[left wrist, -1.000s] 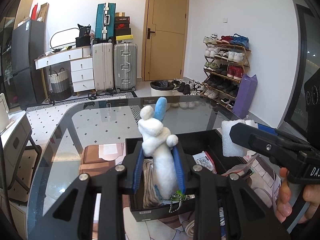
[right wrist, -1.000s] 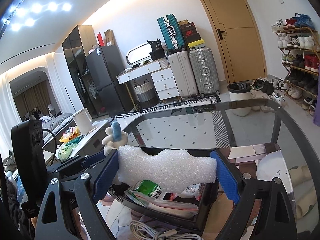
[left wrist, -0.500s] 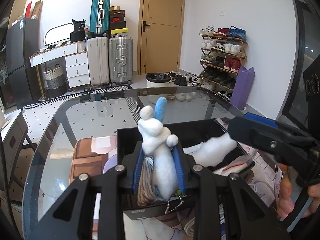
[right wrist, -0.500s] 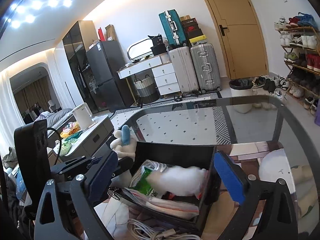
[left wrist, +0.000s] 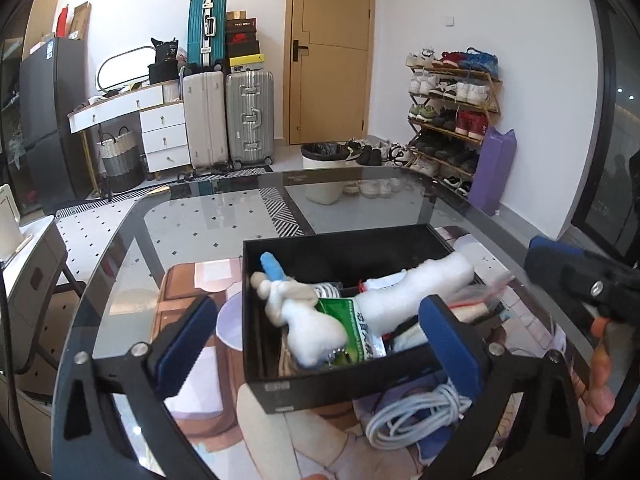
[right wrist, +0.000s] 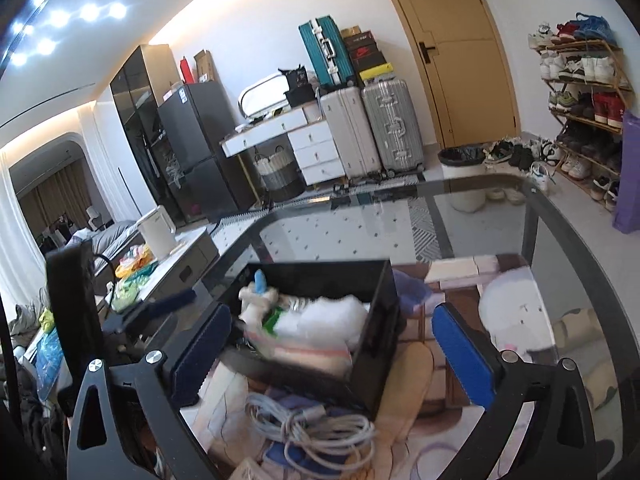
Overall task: Organize soft objects
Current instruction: 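Lower the bunny and foam strip into the box and open both grippers, then withdraw both grippers, moving the left toward the white printed packet and the right toward the cable coil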
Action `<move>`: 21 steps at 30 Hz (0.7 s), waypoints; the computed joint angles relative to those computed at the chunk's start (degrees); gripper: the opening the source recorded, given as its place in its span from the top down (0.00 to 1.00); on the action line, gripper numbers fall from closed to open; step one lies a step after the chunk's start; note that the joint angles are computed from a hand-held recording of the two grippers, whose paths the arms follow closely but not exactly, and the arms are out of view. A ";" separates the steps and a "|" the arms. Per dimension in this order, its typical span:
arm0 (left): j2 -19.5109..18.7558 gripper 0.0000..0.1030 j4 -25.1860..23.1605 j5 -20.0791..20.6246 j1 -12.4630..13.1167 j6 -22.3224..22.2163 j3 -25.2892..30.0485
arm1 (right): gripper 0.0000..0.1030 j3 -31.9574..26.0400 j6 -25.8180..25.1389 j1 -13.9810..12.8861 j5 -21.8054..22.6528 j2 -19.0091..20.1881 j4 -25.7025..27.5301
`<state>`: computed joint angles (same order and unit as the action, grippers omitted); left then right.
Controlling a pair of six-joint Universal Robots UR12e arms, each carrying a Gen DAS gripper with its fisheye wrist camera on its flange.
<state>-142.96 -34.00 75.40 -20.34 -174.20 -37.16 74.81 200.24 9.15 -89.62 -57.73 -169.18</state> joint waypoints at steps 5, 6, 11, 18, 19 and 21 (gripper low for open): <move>2.52 0.00 1.20 1.14 0.17 -0.50 -4.31 | 0.01 2.33 -0.79 0.12 0.80 -1.30 1.76; 2.93 0.00 1.47 1.28 0.22 -0.65 -5.05 | 0.01 2.86 -1.01 0.16 0.86 -1.56 1.97; 5.11 0.00 2.34 1.54 0.26 -0.72 -9.04 | 0.01 5.02 -1.15 0.15 1.59 -2.64 2.79; 6.96 0.00 1.92 1.35 0.03 -0.27 -12.86 | 0.01 6.54 -1.61 0.31 2.30 -3.37 3.95; 7.08 0.00 1.83 1.55 -0.07 -0.04 -13.09 | 0.01 6.75 -1.83 0.37 2.20 -3.43 4.17; 7.61 0.00 1.82 1.89 -0.23 0.46 -14.23 | 0.01 7.25 -2.12 0.46 2.34 -3.63 4.28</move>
<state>-135.34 -32.18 77.28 -20.56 -173.73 -51.38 82.06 198.12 9.62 -87.28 -61.36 -164.91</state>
